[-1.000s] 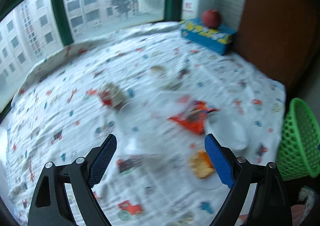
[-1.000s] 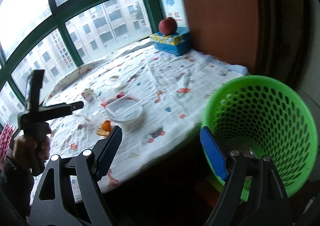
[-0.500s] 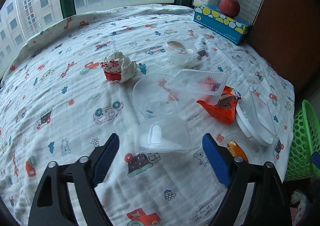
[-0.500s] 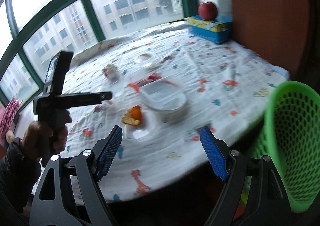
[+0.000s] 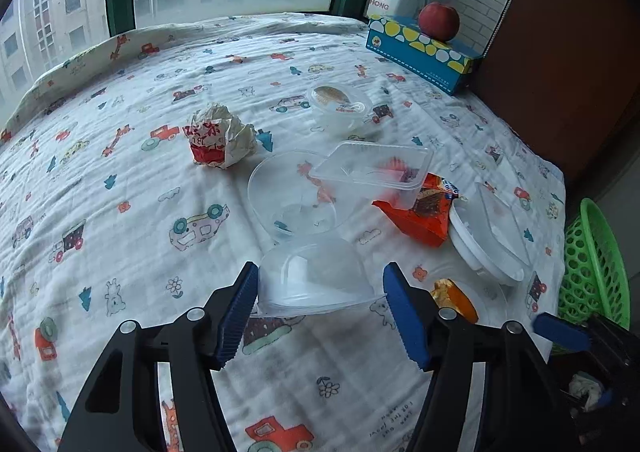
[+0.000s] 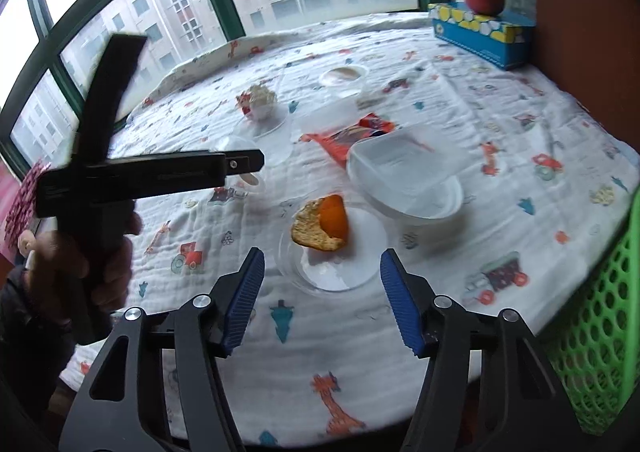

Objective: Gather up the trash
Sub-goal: 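Grasp the clear plastic dome lid with the left tool while the right tool grasps the orange peel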

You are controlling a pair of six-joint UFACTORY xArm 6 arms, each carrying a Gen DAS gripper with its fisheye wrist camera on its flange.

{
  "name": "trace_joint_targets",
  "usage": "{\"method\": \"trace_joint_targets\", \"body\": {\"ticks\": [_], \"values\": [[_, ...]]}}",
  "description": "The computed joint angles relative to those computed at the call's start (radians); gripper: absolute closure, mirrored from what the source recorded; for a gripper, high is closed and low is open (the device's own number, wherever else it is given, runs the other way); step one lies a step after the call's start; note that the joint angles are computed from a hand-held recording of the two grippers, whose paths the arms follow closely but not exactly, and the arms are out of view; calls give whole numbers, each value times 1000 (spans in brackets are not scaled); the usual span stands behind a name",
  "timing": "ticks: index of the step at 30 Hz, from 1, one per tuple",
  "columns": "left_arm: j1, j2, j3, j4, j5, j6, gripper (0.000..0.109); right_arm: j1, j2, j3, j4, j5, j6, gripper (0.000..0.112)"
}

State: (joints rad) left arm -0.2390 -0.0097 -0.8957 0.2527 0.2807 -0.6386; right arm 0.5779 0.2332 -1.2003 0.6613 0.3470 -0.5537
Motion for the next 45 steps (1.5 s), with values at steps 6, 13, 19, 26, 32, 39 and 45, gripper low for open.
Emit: {"method": "trace_joint_targets", "body": {"ticks": [6,13,19,26,32,39,45], "values": [[4,-64,33,3,2,5,47,14,80,-79,-66,28,28,59],[11,-121,70,-11,-1,9,47,17,162,-157,-217,34,136,65],[13,-143,80,-20,5,21,47,16,195,-186,-244,38,162,70],[3,-143,70,-27,15,19,47,19,172,-163,-192,23,128,80],[-6,-148,63,-12,23,6,47,19,147,-136,-169,12,121,84],[-8,-151,63,-26,29,11,47,15,159,-156,-154,41,123,80],[-5,-157,72,-28,32,9,47,15,178,-174,-141,55,118,74]]}}
